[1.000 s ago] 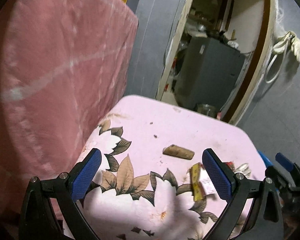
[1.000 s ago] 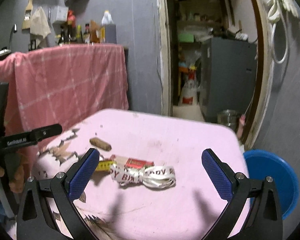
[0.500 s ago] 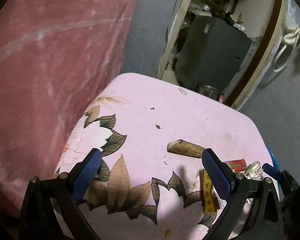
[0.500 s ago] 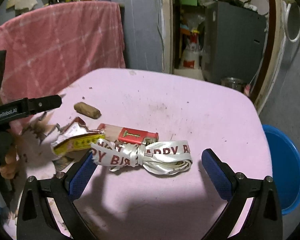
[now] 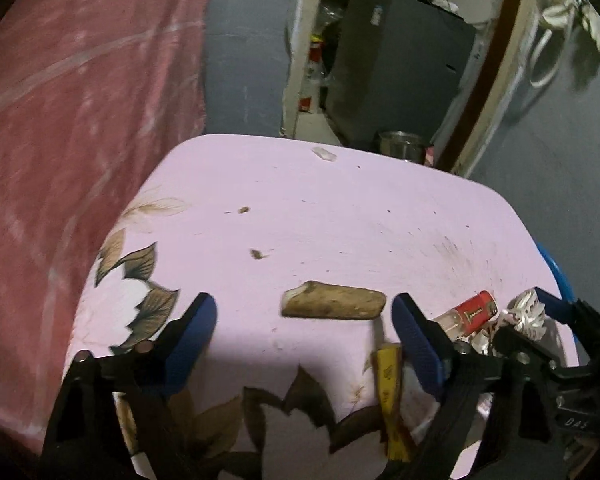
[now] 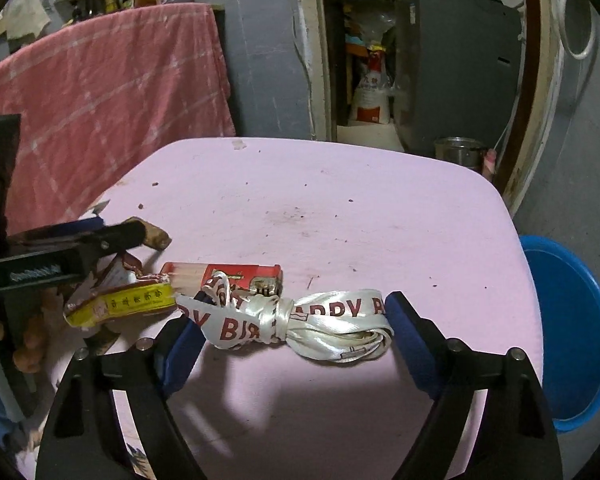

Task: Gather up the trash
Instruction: 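Grasp the bread crust with the left tool while the right tool grasps the white ribbon, then lift the bread crust and white ribbon and carry them over the basin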

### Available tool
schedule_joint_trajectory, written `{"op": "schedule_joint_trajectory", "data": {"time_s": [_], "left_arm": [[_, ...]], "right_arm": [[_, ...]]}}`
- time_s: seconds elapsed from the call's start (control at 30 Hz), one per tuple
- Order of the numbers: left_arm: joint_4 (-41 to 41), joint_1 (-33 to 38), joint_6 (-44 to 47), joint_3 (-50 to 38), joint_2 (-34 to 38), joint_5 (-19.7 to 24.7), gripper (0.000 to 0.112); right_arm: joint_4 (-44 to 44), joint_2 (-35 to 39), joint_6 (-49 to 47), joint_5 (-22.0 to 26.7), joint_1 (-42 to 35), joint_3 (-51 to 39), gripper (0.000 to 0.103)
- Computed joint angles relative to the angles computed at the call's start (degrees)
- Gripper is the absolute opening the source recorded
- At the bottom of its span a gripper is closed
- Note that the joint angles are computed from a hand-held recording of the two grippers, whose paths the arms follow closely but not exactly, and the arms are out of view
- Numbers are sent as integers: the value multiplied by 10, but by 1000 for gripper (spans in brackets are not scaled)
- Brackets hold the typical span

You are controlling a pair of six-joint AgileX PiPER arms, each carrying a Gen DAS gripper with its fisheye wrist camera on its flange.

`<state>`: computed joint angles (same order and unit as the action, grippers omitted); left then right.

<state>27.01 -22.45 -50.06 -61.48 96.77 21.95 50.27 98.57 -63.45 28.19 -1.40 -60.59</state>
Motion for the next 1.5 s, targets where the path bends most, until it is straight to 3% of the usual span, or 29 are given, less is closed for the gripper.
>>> {"op": "schedule_joint_trajectory", "data": {"time_s": [0.17, 0.27, 0.4, 0.53, 0.8, 1.23, 1.33, 1.5], "left_arm": [[8, -15, 14, -31, 23, 17, 79], [8, -22, 37, -50, 42, 33, 64], [19, -28, 26, -48, 43, 33, 62], [17, -28, 31, -47, 43, 31, 52], [34, -39, -2, -36, 33, 31, 51], [160, -53, -190, 43, -25, -1, 51], [214, -60, -261, 64, -44, -3, 51], [369, -97, -446, 114, -79, 15, 51]], "right_arm": [[4, 6, 0, 11, -7, -11, 82], [9, 7, -3, 10, -7, -11, 81], [11, 8, 0, 8, -4, -12, 80], [13, 8, -4, 10, -6, -12, 78], [58, -1, -61, 2, -10, 8, 64], [138, -18, -168, 17, -33, 49, 27], [162, -23, -195, 22, -38, 60, 18], [220, -41, -256, 27, -52, 90, 12]]}}
